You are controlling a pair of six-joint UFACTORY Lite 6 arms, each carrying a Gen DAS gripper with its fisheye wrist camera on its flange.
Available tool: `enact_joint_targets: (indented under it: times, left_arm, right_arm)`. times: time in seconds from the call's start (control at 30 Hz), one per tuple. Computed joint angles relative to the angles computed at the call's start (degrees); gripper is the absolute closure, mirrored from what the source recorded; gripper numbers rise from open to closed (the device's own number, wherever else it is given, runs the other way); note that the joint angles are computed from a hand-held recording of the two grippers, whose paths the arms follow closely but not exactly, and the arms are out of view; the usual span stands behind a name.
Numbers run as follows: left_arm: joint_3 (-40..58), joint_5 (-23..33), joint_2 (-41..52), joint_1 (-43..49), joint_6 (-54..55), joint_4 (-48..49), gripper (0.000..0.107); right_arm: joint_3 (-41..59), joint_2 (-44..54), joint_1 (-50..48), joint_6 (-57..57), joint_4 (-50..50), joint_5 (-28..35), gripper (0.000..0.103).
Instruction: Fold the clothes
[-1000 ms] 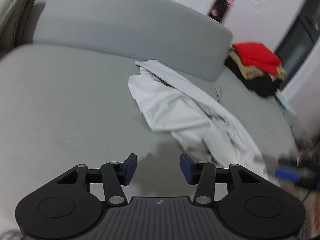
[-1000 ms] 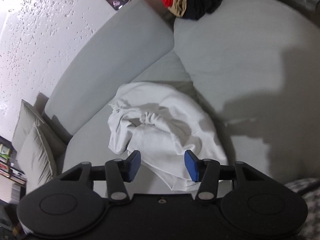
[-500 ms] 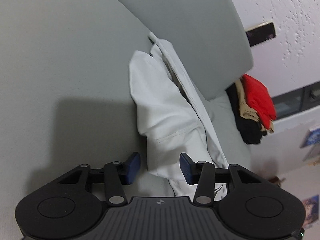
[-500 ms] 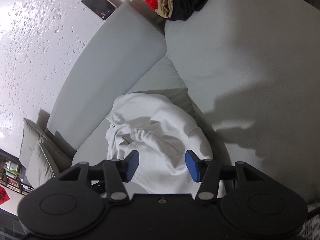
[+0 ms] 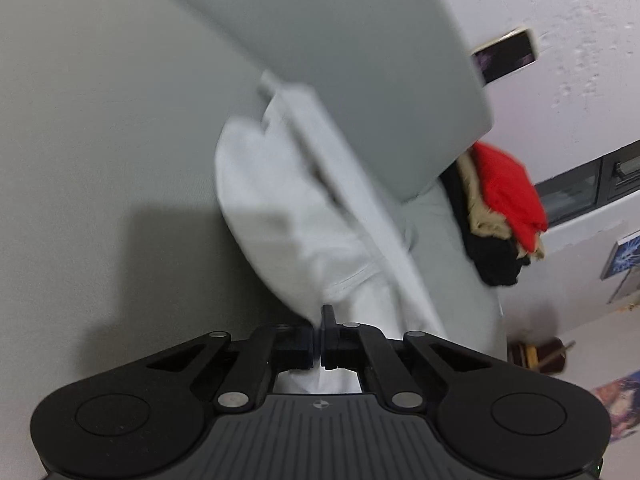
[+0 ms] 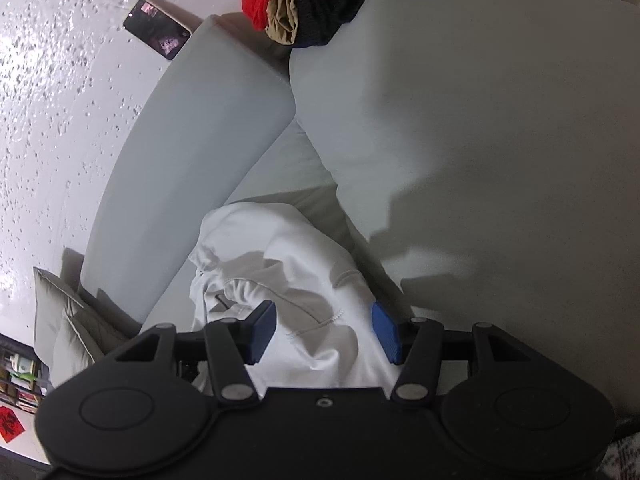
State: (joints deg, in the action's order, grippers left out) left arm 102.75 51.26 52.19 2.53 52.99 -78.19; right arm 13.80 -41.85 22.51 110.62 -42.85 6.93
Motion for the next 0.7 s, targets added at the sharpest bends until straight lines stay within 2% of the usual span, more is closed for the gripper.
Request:
enact_joint_targets:
  times: [0.13, 0.23, 0.27, 0.37, 0.43, 0.57, 0.7]
  left_arm:
    - [-17.43, -2.91, -20.36, 2.85, 3.45, -0.29, 0.107]
    - [-28.73, -3.05, -36.66, 6.97, 2.18, 3.13, 0.107]
    - [-31.25, -2.47, -41.64, 8.69, 0.90, 4.90, 0.107]
    - [-38.84, 4.38, -54.05, 17.41, -2.30, 6.60, 0.107]
    - [-43.45, 6.58, -60.42, 22.06, -3.61, 9.37, 0.107]
    - [-52.94, 1.22, -64.88, 22.98, -3.61, 18.37, 0.107]
    - [-64.20, -12.47, -69.02, 19.79, 7.66, 17.12, 0.107]
  right_arm:
    - [1.22, -2.76, 5.59, 6.51, -4.89, 5.41, 0.051]
    - [2.35, -4.88, 11.31, 11.88, -8.57, 9.80, 0.051]
    - [2.76, -5.51, 13.25, 13.44, -9.56, 11.18, 0.051]
    - [4.22, -7.21, 19.55, 17.25, -11.97, 16.12, 0.051]
    - [5.16, -8.12, 24.11, 20.15, -13.76, 20.17, 0.047]
    - [6.99, -8.73, 32.92, 23.30, -12.59, 28.72, 0.042]
    - [9.65, -3.85, 39.36, 18.00, -6.98, 31.84, 0.040]
